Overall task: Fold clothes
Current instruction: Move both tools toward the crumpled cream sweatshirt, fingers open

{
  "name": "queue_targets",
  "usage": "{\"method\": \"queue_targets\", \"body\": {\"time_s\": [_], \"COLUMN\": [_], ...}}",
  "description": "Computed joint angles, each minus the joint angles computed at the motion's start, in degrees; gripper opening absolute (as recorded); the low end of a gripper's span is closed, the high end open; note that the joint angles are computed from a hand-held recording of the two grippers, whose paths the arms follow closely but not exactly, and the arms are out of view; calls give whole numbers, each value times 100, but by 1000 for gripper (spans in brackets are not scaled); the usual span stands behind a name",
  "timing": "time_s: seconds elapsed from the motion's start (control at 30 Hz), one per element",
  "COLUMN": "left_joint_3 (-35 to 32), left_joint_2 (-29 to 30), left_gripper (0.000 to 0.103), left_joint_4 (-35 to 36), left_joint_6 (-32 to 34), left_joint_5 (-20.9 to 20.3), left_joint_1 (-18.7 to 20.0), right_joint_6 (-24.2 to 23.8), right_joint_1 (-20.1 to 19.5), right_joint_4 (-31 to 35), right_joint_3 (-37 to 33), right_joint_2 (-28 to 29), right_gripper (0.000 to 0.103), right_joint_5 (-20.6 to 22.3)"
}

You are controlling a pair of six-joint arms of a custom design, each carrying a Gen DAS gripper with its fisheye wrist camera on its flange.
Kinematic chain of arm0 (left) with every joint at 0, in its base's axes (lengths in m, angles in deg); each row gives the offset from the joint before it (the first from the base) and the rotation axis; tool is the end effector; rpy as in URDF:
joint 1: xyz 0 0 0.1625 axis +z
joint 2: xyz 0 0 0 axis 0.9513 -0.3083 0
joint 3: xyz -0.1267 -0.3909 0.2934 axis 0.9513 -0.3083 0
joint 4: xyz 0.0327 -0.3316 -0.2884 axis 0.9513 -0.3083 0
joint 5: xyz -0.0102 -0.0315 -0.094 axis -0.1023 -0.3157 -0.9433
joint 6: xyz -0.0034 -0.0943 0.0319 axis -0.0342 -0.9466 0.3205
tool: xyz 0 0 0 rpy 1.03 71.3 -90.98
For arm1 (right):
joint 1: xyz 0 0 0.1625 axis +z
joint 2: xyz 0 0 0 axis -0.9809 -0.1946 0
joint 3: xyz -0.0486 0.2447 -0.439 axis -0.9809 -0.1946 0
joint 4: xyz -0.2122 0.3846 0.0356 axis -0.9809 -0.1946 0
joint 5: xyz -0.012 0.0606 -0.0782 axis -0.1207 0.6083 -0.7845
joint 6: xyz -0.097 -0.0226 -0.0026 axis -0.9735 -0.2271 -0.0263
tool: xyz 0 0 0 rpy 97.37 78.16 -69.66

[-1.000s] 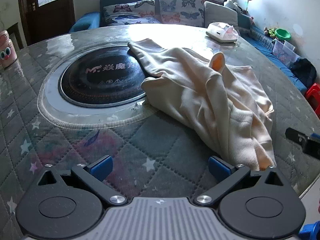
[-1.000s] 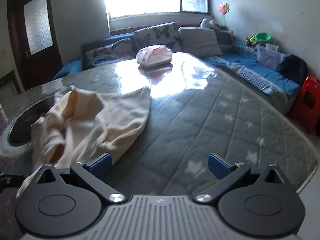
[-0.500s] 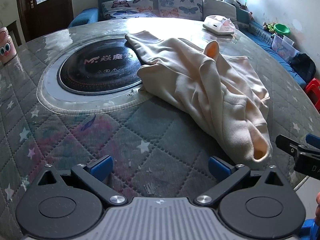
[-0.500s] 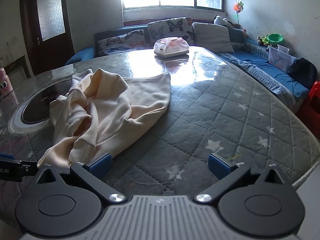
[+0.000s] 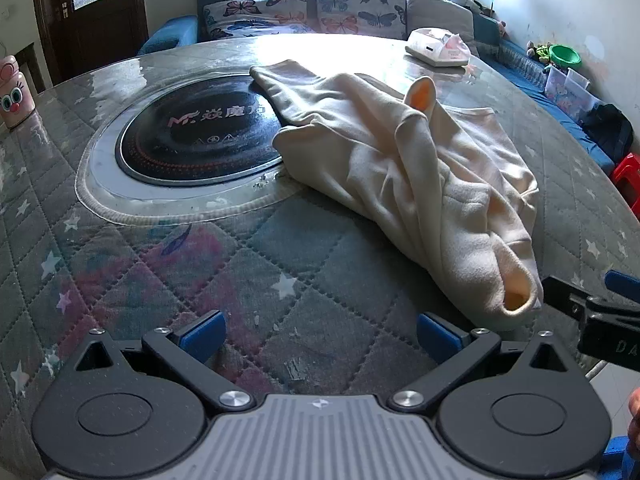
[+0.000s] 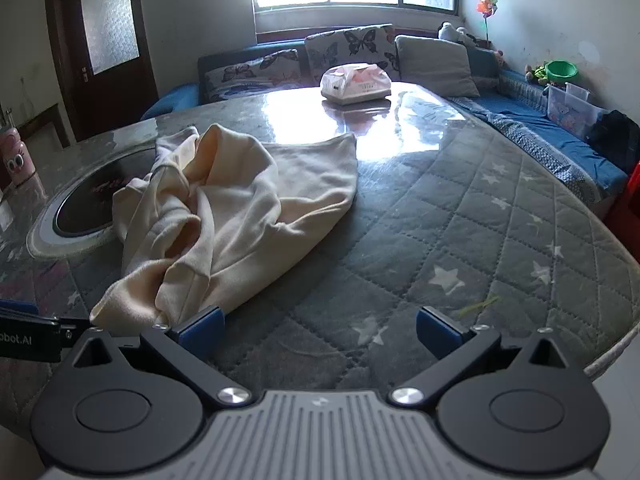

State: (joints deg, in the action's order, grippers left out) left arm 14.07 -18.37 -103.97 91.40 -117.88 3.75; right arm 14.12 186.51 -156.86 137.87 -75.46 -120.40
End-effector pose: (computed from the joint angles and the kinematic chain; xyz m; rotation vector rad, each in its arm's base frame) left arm 0.0174 -0.7719 0.3130 0.0842 2.2612 -0.8232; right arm 0.3323 -0.7788 -0.0545 0.6298 -2.3179 0.8827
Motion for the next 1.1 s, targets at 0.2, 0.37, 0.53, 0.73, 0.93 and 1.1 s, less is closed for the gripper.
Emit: {"method": "queue_targets", "body": {"time_s": [0.2, 0.37, 0.53, 0.73, 0.93, 1.1], "left_joint_3": [-5, -1, 5, 23, 43, 65], "left_joint_2": [15, 27, 32, 28, 20, 13], "left_gripper": [103, 103, 103, 103, 103, 103], "left_joint_4": [9, 23, 42, 35, 47, 27], "left_joint_6": [10, 20, 40, 43, 30, 42], "left_joint_5": [22, 49, 64, 85, 112, 115], "left_joint_1": [-7, -18, -32, -44, -56, -64], "right_joint_6": [-24, -27, -11, -10, -7, -20], "right_joint_1": [19, 25, 28, 35, 44, 53], "right_joint_4": [61, 98, 149, 174, 177, 169], "right_joint_3": [-9, 0, 17, 20, 46, 72], "right_joint_2": [14, 3, -6, -1, -13, -27], "right_gripper": [103, 103, 103, 103, 103, 103], "right_joint_5": [-105, -150, -156, -167, -141, -131]}}
